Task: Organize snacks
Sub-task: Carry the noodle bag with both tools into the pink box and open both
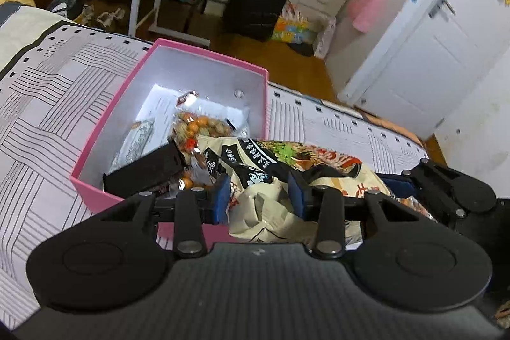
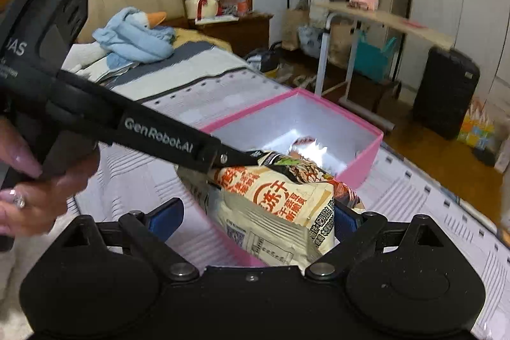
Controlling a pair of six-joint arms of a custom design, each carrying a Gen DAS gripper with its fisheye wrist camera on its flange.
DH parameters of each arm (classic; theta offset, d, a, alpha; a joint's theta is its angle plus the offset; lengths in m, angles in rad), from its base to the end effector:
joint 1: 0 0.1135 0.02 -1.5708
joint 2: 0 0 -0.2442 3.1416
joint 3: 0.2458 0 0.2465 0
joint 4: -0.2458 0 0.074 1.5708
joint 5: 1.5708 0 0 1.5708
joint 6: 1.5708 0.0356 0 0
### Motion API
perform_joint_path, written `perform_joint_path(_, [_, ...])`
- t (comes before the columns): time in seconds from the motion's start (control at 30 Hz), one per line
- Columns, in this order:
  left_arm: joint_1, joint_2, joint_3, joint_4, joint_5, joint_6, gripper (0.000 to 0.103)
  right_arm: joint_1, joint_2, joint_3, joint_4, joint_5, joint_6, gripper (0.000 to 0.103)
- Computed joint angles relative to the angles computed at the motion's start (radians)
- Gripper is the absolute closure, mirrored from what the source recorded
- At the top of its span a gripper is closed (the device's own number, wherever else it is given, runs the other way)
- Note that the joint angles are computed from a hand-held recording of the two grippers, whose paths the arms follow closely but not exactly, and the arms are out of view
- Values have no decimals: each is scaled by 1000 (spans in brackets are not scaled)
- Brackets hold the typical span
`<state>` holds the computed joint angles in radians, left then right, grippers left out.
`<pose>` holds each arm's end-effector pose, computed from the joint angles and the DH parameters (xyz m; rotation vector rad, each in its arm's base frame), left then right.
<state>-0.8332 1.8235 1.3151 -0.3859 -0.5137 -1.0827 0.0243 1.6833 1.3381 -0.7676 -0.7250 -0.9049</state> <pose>0.2718 -0.2731 0.2041 -0.5033 2.2843 -0.3183 0.3365 0.0318 0.2414 -1.2498 2.0258 0.5779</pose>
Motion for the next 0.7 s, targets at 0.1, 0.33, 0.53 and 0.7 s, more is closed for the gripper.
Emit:
perform_joint_path(0.1, [21, 8, -14, 1, -14, -1, 66, 35, 28, -15, 77, 0, 44, 7])
perform_joint_path(0.33, [62, 2, -48, 34, -83, 54, 66, 96, 112, -3, 237, -52, 198, 7])
perform_joint_path(0.53, [103, 69, -35, -24, -41, 55, 64, 144, 196, -28, 331, -28, 313, 8])
perform_joint_path(0.7, [95, 75, -54, -55, -49, 5, 60, 156, 112, -140, 422, 87, 343, 7])
